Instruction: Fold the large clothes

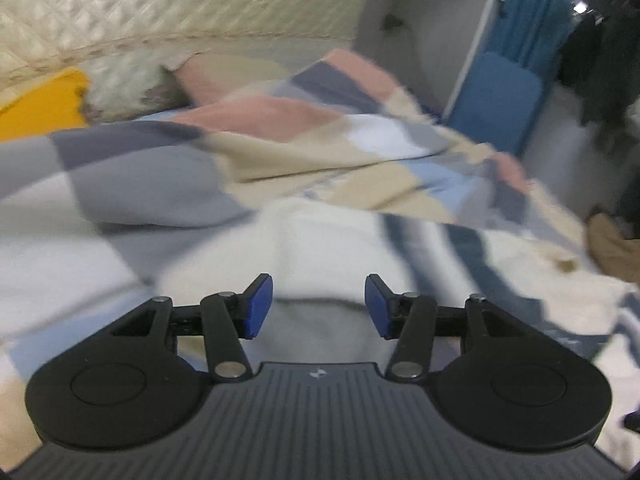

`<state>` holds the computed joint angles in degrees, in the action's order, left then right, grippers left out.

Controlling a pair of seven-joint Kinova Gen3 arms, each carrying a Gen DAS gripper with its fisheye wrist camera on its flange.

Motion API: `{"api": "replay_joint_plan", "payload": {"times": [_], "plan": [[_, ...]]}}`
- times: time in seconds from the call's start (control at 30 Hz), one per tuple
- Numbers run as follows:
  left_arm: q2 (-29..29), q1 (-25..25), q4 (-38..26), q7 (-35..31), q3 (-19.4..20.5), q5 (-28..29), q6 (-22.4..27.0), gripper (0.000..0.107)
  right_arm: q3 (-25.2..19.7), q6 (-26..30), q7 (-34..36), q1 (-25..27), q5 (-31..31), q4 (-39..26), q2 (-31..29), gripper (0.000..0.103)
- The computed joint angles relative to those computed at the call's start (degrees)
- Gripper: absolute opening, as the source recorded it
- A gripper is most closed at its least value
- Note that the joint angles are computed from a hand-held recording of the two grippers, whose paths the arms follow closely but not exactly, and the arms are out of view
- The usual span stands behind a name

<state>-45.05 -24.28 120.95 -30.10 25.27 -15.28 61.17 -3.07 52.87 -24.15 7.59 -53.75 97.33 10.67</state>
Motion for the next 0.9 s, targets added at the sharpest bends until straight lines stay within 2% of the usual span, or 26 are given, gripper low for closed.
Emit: {"api": "replay_joint_plan", "payload": {"times": [0.03, 0.1, 0.2, 0.3, 0.37, 0.47, 0.53, 0.57, 0.63, 0.77, 0.9], "plan": [[0.0, 1.1, 0.6, -1.3, -2.2, -0.5, 0.6, 0.058, 0.0, 0.7, -0.1, 0.3, -0.8, -0.3, 0.3, 0.076], [0.9, 1.3, 1.3, -3.2, -4.8, -2.0, 1.5, 0.058, -0.1, 2.0, -0.5, 0.5, -1.4, -1.0, 1.1, 0.075], [1.2, 5.0, 4.0, -7.1, -9.2, -3.4, -1.9, 0.058, -0.3, 3.6, -2.0, 0.4, -0.7, -2.0, 2.2, 0.075], [3.9, 6.5, 4.9, -10.1, -9.5, -3.6, -3.3, 0.058, -0.7, 3.4, -3.2, 0.0, 0.7, -2.3, 2.8, 0.075], [6.6, 6.3, 5.2, -10.7, -8.1, -3.9, -3.8, 0.058, -1.0, 3.1, -3.8, -0.2, 1.0, -2.5, 2.9, 0.075], [11.0, 4.1, 5.8, -9.0, -2.4, -7.2, -2.3, 0.055, -1.3, 3.0, -4.0, 0.0, 1.0, -2.8, 3.2, 0.075], [13.0, 2.7, 6.4, -5.7, 1.4, -10.0, -1.4, 0.035, -1.5, 2.2, -3.5, -0.1, 1.1, -2.6, 3.3, 0.075], [13.7, 2.2, 6.2, -3.5, 3.2, -11.2, -0.3, 0.029, -1.6, 1.7, -3.3, -0.2, 1.5, -2.6, 3.4, 0.075], [13.6, 3.1, 5.7, -2.0, 3.6, -12.0, 0.8, 0.007, -1.7, 1.0, -3.7, -0.5, 2.1, -2.7, 3.5, 0.075], [13.0, 5.3, 2.3, 2.0, 2.3, -12.1, 3.0, 0.006, -2.1, -0.3, -3.3, -0.5, 2.0, -2.0, 2.8, 0.075], [13.6, 7.5, -4.9, 4.0, 4.4, -13.2, 5.8, 0.006, -2.2, -3.6, 0.2, -1.0, 2.4, 0.5, 1.3, 0.075]]}}
